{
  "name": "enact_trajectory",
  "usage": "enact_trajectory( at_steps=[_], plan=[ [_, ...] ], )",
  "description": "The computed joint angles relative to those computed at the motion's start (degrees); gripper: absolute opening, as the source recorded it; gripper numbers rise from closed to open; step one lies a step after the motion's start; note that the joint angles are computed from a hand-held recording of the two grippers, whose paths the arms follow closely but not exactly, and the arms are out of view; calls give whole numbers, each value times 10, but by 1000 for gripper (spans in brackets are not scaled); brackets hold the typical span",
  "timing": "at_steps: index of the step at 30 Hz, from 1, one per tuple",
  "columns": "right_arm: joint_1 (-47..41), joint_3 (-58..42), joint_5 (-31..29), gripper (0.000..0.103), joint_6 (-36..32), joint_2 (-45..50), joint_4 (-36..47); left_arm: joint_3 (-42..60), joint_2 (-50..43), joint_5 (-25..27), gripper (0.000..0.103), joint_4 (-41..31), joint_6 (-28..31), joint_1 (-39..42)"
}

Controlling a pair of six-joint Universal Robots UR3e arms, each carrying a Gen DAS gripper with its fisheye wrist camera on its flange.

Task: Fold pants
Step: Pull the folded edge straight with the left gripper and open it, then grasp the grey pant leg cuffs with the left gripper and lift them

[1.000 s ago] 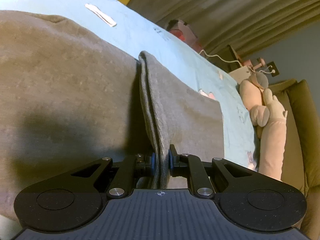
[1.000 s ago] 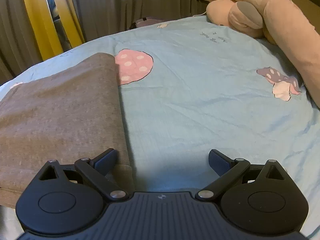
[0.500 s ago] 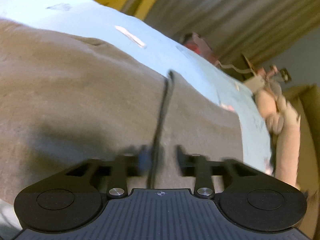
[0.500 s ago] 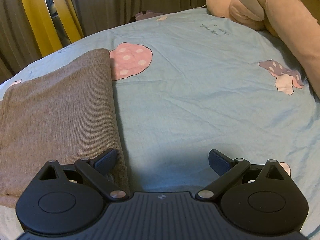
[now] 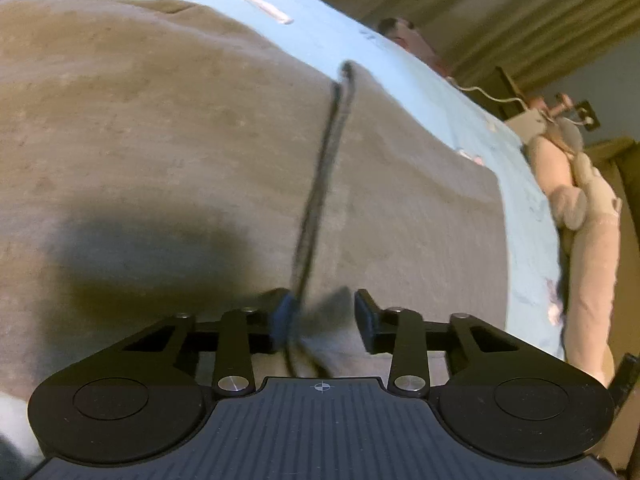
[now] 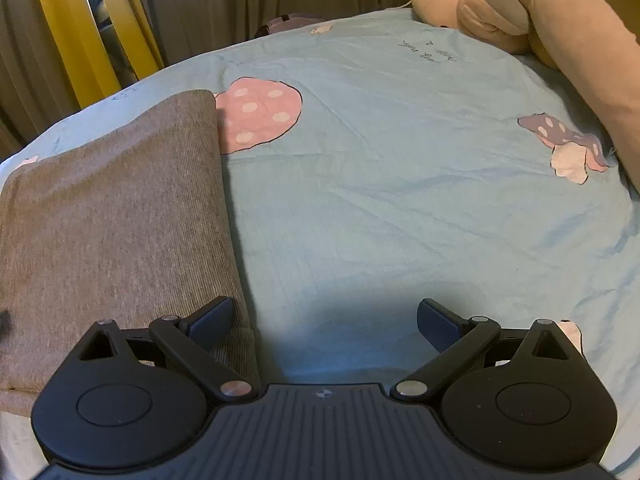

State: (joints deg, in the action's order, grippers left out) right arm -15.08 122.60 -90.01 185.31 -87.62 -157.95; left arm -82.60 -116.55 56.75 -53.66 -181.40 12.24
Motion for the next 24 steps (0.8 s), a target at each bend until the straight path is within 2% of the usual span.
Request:
enact_trajectory(
  at_steps=[1, 5, 7, 9, 10, 12, 14, 15, 17, 19, 22, 24],
  plan=[
    [2, -1, -3, 99, 0, 1, 0, 3, -4, 9, 30, -1, -5, -4],
    [14, -10, -17, 99, 1, 8, 2, 5, -7, 38, 32, 15, 3, -20],
    [20, -13, -25, 99, 2, 11, 2, 2, -1, 57, 37, 23, 24, -33],
    [26, -15, -33, 99, 3, 14, 1, 3, 3, 67, 52, 24, 42, -45],
    [29, -16, -37, 99, 4, 14, 1, 3, 5, 71, 57, 28, 42, -49],
    [33, -17, -43, 99, 3, 14, 2, -6, 18, 93, 80, 52, 27, -55],
    [32, -16, -43, 99, 2, 12, 2, -18, 33, 116, 90, 88, -5, -54],
    [31, -15, -42, 99, 2, 11, 2, -28, 43, 115, 91, 108, -24, -43],
    [33, -16, -42, 99, 3, 11, 5, -55, 65, 90, 95, 148, -69, -8],
    [35, -18, -45, 99, 2, 12, 6, -104, 94, 41, 96, 205, -109, 46],
    [36, -20, -48, 99, 1, 13, 7, -172, 141, -49, 99, 256, -112, 150],
    [36, -20, -47, 99, 2, 13, 7, -214, 174, -72, 100, 271, -115, 211]
  ],
)
